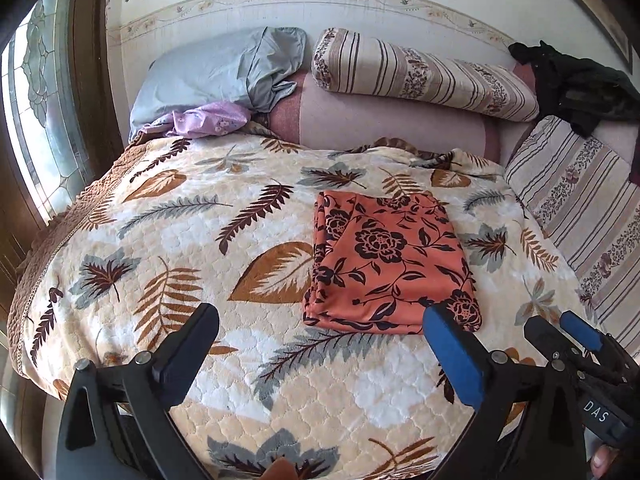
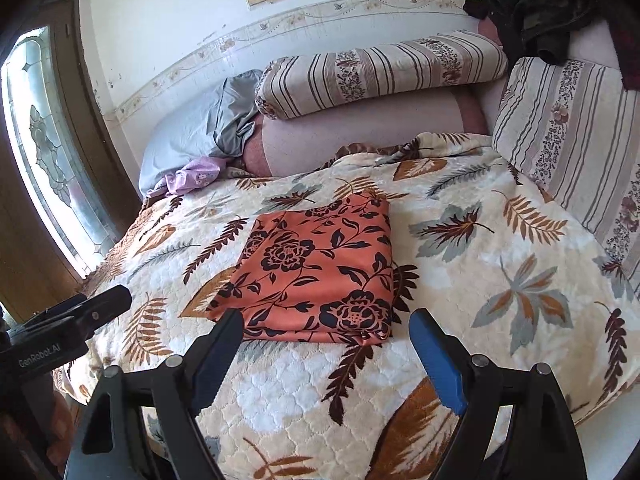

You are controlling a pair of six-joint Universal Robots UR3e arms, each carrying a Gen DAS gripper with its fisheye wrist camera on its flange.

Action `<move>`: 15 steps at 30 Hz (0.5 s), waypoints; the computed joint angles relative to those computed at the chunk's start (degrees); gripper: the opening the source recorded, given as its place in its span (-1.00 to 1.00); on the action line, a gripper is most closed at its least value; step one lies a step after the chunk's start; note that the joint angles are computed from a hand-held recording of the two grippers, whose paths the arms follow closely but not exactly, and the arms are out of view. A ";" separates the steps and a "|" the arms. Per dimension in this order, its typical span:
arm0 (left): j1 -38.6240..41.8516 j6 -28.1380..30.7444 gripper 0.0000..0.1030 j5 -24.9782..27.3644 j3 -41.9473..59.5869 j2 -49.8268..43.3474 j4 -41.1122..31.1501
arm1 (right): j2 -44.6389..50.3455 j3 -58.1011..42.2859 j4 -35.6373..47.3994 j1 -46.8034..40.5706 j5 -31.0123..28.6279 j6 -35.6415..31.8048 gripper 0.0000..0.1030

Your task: Fold small clothes

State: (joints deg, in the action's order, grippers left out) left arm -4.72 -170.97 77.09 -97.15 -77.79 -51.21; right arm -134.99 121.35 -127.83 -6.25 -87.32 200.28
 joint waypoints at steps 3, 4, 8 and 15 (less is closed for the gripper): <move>-0.97 -0.63 0.97 1.69 0.66 -1.53 0.16 | 2.54 -0.54 -0.66 1.47 -1.29 -0.06 0.68; -0.96 -0.68 0.97 1.69 0.92 -1.85 0.01 | 3.00 -0.71 -0.77 1.47 -1.22 -0.31 0.69; -1.86 -1.23 0.97 3.54 1.55 -3.04 0.63 | 4.88 -1.57 -1.39 2.11 -1.95 -0.42 0.68; -1.99 -1.87 0.97 4.42 2.08 -4.76 1.40 | 7.44 -2.88 -1.86 2.37 -2.09 -1.38 0.69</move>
